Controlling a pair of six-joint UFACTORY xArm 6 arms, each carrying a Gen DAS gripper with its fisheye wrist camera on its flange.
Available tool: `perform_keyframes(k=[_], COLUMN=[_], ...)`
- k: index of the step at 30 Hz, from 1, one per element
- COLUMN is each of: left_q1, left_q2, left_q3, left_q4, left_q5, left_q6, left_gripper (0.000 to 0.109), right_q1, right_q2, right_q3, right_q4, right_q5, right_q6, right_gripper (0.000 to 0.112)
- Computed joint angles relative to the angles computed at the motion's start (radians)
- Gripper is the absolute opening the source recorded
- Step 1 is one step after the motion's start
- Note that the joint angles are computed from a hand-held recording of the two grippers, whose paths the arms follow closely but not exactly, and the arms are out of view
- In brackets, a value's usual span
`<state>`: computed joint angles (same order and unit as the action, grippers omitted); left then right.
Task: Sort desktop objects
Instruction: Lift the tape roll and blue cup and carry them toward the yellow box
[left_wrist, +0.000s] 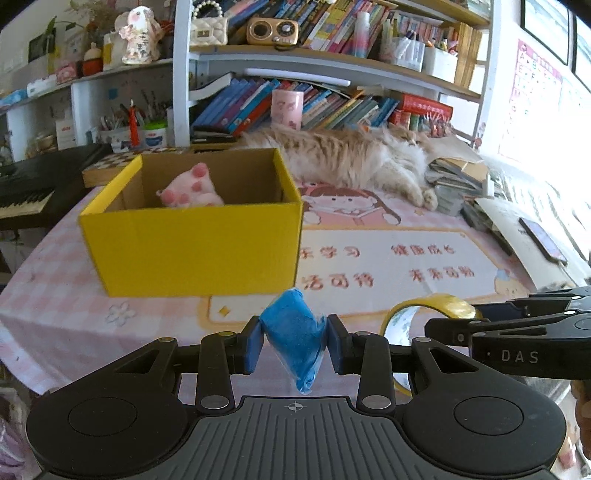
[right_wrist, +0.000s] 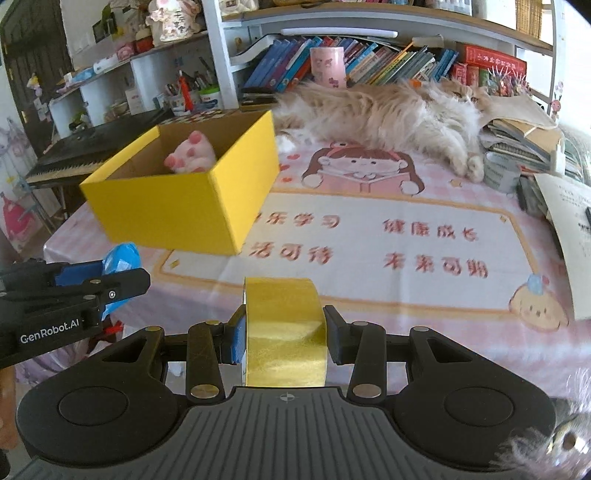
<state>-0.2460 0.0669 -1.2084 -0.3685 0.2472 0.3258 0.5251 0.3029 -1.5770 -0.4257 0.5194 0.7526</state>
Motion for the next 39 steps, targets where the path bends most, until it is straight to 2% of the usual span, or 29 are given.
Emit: perform_keyframes(k=[4, 8, 17, 28, 39], left_q1=[0.030, 0.060, 0.108, 0.121, 0.119], left_q2=[-0.061, -0.114, -0.197, -0.228, -0.221], left_q3=[0.070, 0.130, 0.220, 0.247, 0.231], left_q4=[-0.077, -0.107, -0.127, -0.172, -0.242], left_q5=[0.010, 0.022, 0.021, 0.013, 0.044], left_q6=[0.088, 0.124, 0.151, 0.205, 0.274], left_gripper=[0.035, 0.035, 0.035, 0.035, 0.035], right_q1=[0.047, 0.088, 0.149, 0.173, 0.182], right_q2=[0.003, 0.014, 0.055, 0.069, 0.065], right_q3=[0.000, -0.007, -0.058, -0.083, -0.088], right_q4=[-0.040, -0.048, -0.031, -0.051, -0.067], right_q5=[0.020, 0.031, 0.041, 0.047, 0.080], right_q6=[0.067, 0.099, 0.078, 0.085, 0.099], right_gripper=[0.038, 0.038, 0.038, 0.038, 0.038])
